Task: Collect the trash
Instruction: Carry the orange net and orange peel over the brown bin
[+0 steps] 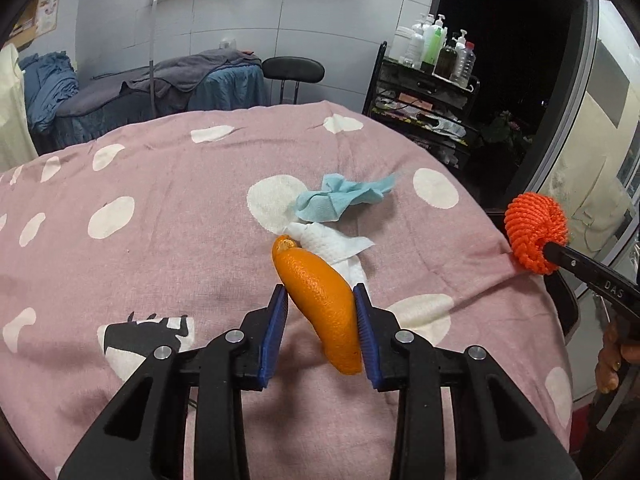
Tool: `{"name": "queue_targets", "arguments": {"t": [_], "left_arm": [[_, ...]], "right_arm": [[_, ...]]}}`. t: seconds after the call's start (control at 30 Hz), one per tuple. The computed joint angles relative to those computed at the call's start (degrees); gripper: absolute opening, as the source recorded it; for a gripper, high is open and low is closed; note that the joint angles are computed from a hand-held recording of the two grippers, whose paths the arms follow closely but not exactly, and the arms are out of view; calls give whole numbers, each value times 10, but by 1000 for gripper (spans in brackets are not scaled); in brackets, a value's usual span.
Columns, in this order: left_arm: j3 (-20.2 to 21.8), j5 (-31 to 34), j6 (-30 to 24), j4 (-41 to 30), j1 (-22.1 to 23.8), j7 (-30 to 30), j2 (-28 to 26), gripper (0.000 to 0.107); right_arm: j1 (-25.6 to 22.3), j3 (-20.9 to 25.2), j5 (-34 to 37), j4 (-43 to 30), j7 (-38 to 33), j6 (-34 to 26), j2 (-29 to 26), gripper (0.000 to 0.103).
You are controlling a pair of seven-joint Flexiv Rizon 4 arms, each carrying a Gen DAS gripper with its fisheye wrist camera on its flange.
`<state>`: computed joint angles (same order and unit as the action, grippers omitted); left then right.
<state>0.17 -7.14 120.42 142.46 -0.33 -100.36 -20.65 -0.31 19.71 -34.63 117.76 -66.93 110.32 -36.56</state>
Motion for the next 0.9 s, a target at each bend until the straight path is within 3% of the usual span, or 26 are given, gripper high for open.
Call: {"name": "queue_targets", "arguments": {"t": [0.3,0.7,0.9], "left_arm": [[-18,17,39,-22,-33,15,-12,34],[-70,65,7,-96,-41,24,-43,34],[-105,94,-12,-129,-20,18,-62,34]], "right_arm": [[4,-42,40,20,5,31,17,18],[15,-107,109,29,3,29,26,18],[59,-159,166,16,-21,7,19,18]]}}
